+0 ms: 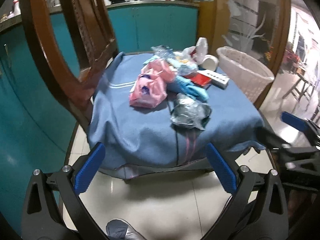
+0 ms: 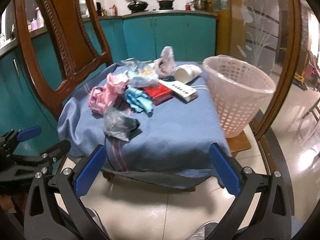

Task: Collect trash
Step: 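Grasp the clear plastic bag with the right gripper while the left gripper grasps the pink bag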

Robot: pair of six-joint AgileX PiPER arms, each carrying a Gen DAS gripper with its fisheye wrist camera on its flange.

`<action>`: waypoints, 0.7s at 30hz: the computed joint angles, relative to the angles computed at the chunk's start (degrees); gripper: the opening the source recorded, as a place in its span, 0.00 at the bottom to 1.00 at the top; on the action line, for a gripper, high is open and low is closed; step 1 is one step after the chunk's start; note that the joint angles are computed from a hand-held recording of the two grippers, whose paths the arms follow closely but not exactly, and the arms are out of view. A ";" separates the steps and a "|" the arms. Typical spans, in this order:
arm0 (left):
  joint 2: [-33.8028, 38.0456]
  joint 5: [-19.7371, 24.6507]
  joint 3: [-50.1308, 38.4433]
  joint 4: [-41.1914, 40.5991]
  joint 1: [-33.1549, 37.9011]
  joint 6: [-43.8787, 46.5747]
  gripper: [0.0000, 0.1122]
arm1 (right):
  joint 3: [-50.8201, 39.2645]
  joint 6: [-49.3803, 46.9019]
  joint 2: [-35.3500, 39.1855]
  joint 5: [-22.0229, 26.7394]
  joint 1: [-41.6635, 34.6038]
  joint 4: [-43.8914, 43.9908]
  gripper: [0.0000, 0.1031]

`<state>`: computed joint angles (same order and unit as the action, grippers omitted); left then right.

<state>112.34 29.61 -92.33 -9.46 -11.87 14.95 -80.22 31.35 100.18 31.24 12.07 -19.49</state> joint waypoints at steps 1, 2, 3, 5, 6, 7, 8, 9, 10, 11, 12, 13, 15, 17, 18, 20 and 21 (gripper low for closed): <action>-0.62 -3.06 1.78 0.53 0.23 -1.33 0.88 | 0.01 -0.27 0.36 -1.65 0.07 0.20 0.98; -1.04 -5.25 3.00 -1.20 0.84 -0.60 0.88 | -0.27 -0.91 0.83 -2.81 0.05 0.67 0.98; -1.19 -6.62 3.58 -2.84 1.48 -0.06 0.88 | -1.21 -1.39 1.62 -3.08 0.14 0.84 0.98; -1.40 -8.32 4.15 -9.02 3.25 3.53 0.88 | -4.53 0.29 4.53 -2.52 0.92 -2.43 0.98; -1.10 -8.03 3.73 -9.82 3.79 4.31 0.88 | -6.58 0.52 6.23 -1.94 1.08 -3.10 0.98; -0.60 -7.34 2.91 -9.06 4.09 3.70 0.88 | -8.87 -0.67 8.21 -1.56 0.83 -1.61 0.98; -0.06 -6.23 1.99 -9.46 4.67 3.71 0.88 | -11.32 -1.91 10.25 -0.80 0.65 -0.02 0.98; 0.66 -4.29 0.65 -11.50 5.62 4.39 0.88 | -13.44 -2.78 11.91 0.04 0.70 0.83 0.98; 1.15 -2.30 -0.45 -14.53 6.61 6.01 0.88 | -16.17 -3.96 14.33 1.02 0.97 1.54 0.98; 1.90 0.22 -2.38 -16.00 7.67 6.26 0.88 | -18.34 -4.62 16.07 1.99 1.35 1.63 0.98; 2.08 1.06 -3.13 -15.18 7.89 5.60 0.88 | -20.28 -5.29 17.83 2.59 1.68 1.82 0.98; 2.07 1.22 -3.57 -13.87 7.97 5.14 0.88 | -22.57 -5.87 19.78 3.37 2.05 1.97 0.97; 1.81 0.50 -4.35 -8.99 7.62 2.11 0.89 | -28.36 -6.33 24.50 5.53 2.77 1.67 0.97; 1.19 0.59 -4.54 -7.67 7.59 1.40 0.89 | -34.05 -5.66 28.91 7.78 3.17 0.42 0.97; 0.75 -0.14 -4.10 -8.12 7.62 2.38 0.89 | -35.78 -4.48 30.39 8.48 3.45 -1.17 0.95; 0.64 -0.28 -3.91 -7.29 7.28 2.78 0.89 | -38.45 -4.96 32.68 9.61 3.32 -0.52 0.87; 0.77 0.12 -3.92 -7.12 7.08 3.14 0.89 | -39.10 -6.49 33.18 9.91 3.02 1.44 0.81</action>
<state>113.11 29.73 -96.25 -16.58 -4.79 18.09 -119.32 24.86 133.36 41.15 15.09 -18.05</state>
